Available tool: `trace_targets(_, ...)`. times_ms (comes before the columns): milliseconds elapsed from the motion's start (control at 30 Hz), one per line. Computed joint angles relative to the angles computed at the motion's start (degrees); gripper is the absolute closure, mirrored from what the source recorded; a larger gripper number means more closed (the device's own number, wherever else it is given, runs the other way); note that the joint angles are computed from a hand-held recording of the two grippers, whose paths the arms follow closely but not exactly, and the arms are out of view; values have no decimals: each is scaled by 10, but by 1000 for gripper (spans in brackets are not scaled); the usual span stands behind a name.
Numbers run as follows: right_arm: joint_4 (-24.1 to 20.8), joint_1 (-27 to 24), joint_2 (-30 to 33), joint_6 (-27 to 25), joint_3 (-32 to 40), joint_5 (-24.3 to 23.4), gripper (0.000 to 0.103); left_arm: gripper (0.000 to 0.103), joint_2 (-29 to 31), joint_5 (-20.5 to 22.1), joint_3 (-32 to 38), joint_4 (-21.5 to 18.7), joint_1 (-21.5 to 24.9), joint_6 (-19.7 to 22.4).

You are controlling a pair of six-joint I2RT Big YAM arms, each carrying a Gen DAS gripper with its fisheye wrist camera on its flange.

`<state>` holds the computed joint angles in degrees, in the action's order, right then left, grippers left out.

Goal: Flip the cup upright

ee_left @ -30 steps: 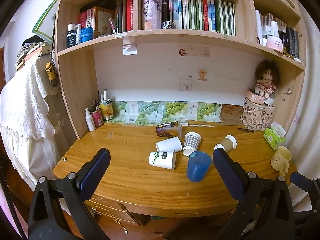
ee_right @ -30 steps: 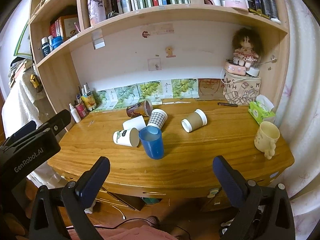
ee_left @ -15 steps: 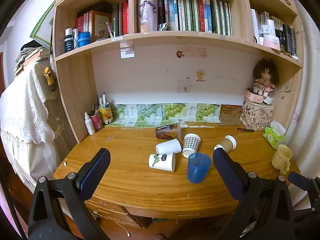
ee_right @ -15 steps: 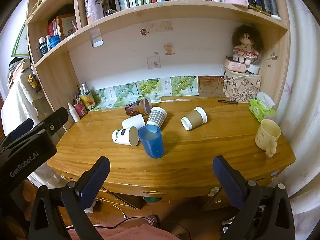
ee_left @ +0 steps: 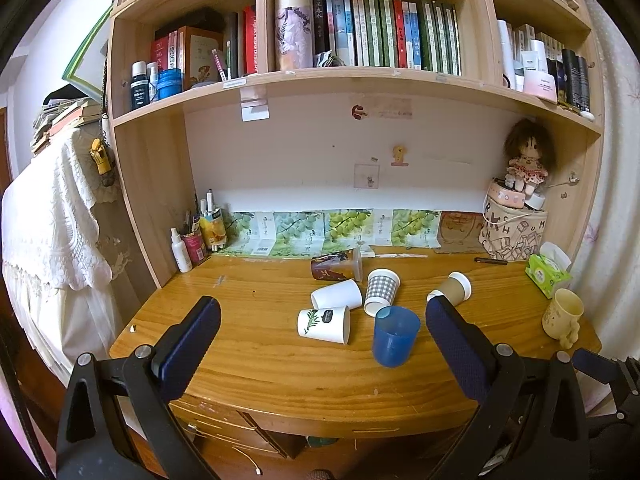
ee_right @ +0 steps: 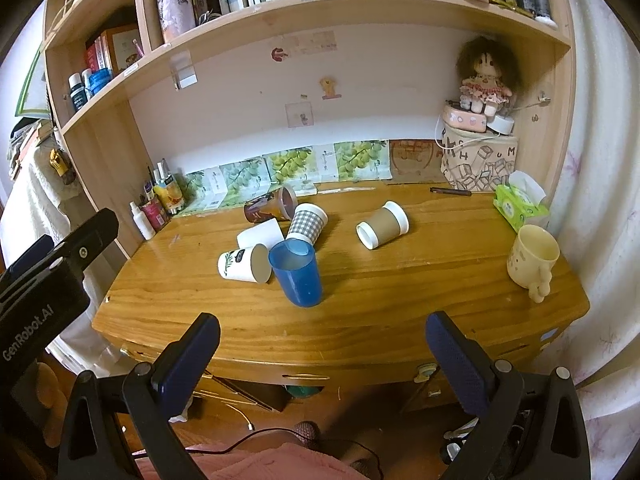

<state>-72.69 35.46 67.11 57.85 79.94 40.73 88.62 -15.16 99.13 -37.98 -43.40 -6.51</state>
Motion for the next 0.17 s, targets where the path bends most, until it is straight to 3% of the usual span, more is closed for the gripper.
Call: trace_targets(167,-4,2,-2,1,-2,-3,0,0,-6,-3,-7,2,-1,-1)
